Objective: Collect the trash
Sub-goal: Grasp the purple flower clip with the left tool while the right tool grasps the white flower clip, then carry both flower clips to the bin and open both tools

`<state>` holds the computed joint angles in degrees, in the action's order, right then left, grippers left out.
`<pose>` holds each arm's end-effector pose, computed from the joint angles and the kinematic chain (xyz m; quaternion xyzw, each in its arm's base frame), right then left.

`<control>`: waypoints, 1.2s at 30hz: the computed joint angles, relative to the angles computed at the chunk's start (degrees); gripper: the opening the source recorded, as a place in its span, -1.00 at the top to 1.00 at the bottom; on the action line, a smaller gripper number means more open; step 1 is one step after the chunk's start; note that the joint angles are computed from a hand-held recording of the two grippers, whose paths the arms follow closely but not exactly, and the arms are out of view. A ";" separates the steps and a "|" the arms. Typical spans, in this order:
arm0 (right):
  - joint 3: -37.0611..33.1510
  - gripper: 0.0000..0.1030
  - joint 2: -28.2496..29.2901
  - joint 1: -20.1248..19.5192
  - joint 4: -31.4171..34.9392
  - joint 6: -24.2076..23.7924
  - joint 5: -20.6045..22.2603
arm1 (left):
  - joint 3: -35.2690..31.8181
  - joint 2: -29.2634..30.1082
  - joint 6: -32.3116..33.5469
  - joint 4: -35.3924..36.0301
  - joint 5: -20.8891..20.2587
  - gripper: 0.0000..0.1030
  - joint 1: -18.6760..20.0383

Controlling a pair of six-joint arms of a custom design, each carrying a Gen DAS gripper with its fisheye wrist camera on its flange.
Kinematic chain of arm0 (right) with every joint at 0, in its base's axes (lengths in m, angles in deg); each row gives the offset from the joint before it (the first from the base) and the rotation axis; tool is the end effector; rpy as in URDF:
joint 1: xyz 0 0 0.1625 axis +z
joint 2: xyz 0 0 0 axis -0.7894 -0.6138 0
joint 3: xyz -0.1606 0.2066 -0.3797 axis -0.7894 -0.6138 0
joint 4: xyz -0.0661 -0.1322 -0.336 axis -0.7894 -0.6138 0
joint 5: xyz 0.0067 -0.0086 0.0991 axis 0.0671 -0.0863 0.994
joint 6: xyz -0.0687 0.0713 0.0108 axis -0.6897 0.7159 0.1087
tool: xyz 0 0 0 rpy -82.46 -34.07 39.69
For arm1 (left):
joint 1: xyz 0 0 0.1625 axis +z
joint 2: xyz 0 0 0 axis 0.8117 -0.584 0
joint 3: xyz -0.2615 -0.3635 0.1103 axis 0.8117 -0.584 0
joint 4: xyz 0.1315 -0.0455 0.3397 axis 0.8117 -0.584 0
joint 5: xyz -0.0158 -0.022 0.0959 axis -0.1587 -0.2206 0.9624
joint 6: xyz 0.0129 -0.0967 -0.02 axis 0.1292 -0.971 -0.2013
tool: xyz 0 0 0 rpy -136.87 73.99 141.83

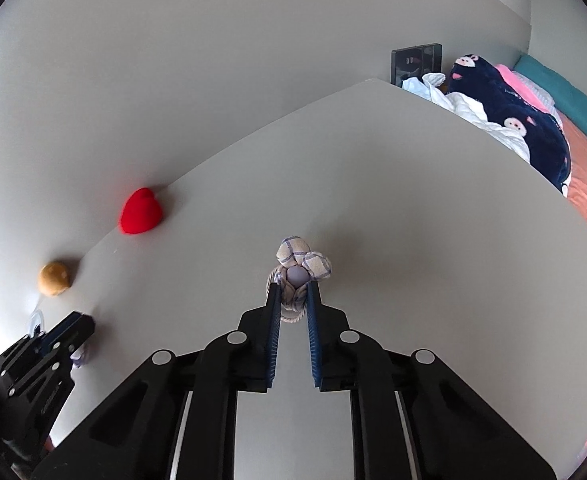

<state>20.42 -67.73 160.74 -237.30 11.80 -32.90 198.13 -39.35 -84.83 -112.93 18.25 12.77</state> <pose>0.3322 -0.7102 -0.0614 0.2911 -0.9121 0.1698 0.2334 -0.0110 -0.5899 0.2337 -0.0772 0.8431 -0.3648 0.3874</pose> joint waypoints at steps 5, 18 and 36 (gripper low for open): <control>8.12 0.73 -4.79 -0.20 -3.68 0.34 2.98 | 3.30 -1.09 -3.54 2.22 -0.16 0.72 -2.81; 31.92 0.73 -19.88 -3.32 -14.59 1.83 9.90 | 11.04 -0.44 -12.53 7.60 2.28 0.72 -14.78; 58.05 0.73 -36.12 -14.27 -34.33 -0.87 13.17 | 11.83 12.30 -16.15 5.62 -4.92 0.72 -27.55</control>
